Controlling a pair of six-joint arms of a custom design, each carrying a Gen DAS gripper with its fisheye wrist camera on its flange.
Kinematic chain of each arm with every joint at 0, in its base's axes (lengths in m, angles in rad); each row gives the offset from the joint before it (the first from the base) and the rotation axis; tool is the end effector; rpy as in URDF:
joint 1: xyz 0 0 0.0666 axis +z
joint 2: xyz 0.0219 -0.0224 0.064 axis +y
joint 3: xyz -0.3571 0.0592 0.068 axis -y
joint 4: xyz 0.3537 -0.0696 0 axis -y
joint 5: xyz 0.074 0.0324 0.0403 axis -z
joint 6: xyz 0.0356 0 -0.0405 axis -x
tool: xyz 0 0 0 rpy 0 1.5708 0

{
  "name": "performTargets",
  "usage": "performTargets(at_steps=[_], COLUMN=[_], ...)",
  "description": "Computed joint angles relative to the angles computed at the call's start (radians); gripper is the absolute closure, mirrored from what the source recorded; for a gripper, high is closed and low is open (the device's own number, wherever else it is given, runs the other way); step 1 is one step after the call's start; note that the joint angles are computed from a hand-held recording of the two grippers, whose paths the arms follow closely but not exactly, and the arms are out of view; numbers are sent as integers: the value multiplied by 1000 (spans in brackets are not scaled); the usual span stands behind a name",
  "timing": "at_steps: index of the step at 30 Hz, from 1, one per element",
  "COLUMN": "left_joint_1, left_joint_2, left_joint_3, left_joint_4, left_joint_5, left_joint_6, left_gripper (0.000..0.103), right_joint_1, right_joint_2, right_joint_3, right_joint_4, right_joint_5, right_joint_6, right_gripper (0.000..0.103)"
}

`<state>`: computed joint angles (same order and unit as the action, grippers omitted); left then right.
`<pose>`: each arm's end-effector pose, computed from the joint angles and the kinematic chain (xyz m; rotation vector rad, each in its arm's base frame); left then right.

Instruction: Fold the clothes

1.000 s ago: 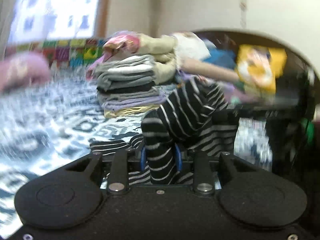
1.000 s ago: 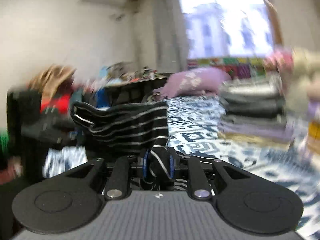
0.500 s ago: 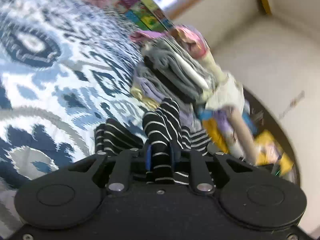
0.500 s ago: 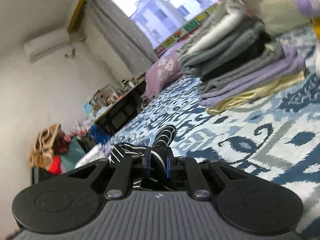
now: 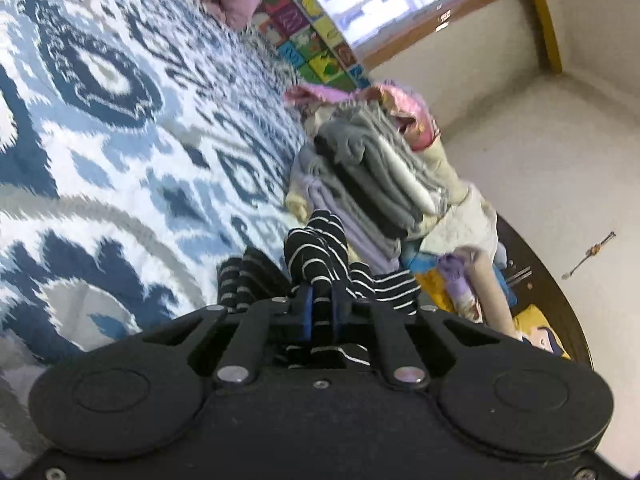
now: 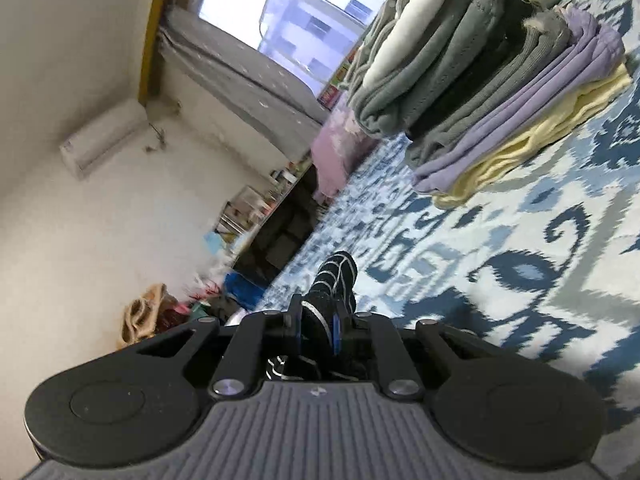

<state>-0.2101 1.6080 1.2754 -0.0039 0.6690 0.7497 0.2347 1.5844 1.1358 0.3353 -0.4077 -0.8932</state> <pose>0.5172 -0.1333 0.3356 -0.0572 2.0433 -1.2621 0.5020 0.1341 0.3211 0.2662 1.8006 1.1668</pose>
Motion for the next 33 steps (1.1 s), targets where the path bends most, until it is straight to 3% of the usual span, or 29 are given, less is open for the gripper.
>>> performTargets(at_steps=[3, 6, 8, 10, 11, 14, 16, 19, 22, 24, 25, 26, 27, 33], left_joint_1=[-16, -25, -27, -29, -32, -43, -49, -62, -95, -134, -152, -168, -177, -152], left_joint_2=[32, 50, 36, 19, 3, -48, -84, -117, -138, -121, -103, -78, -65, -80], left_joint_3=[53, 84, 73, 60, 44, -2, -40, -57, -58, -30, -19, -8, -15, -23], left_joint_4=[-125, -196, -186, -178, -166, -130, -90, -105, -180, -293, -329, -349, -319, -326], left_joint_5=[-59, -86, -109, -136, -166, -231, -220, -101, -41, -113, -162, -223, -244, -196], left_joint_6=[-85, -126, -141, -157, -175, -240, -295, -441, -643, -817, -878, -933, -973, -928], left_gripper=[97, 96, 93, 74, 70, 64, 64, 64, 64, 64, 58, 57, 57, 58], right_joint_1=[9, 16, 19, 25, 29, 69, 115, 181, 231, 251, 256, 261, 259, 275], right_joint_2=[17, 38, 36, 1, -21, -108, -170, -231, -257, -241, -222, -203, -179, -194], right_joint_3=[43, 80, 93, 78, 68, 29, -2, -19, -44, -38, -29, -19, -2, -17], right_joint_4=[-131, -245, -290, -289, -288, -306, -333, -417, -446, -483, -505, -526, -561, -536], right_joint_5=[56, 102, 127, 178, 207, 308, 350, 384, 401, 409, 430, 452, 469, 501], right_joint_6=[75, 113, 106, 146, 177, 345, 480, 667, 745, 767, 781, 795, 779, 762], right_gripper=[88, 84, 79, 79, 79, 79, 79, 79, 79, 79, 79, 80, 80, 79])
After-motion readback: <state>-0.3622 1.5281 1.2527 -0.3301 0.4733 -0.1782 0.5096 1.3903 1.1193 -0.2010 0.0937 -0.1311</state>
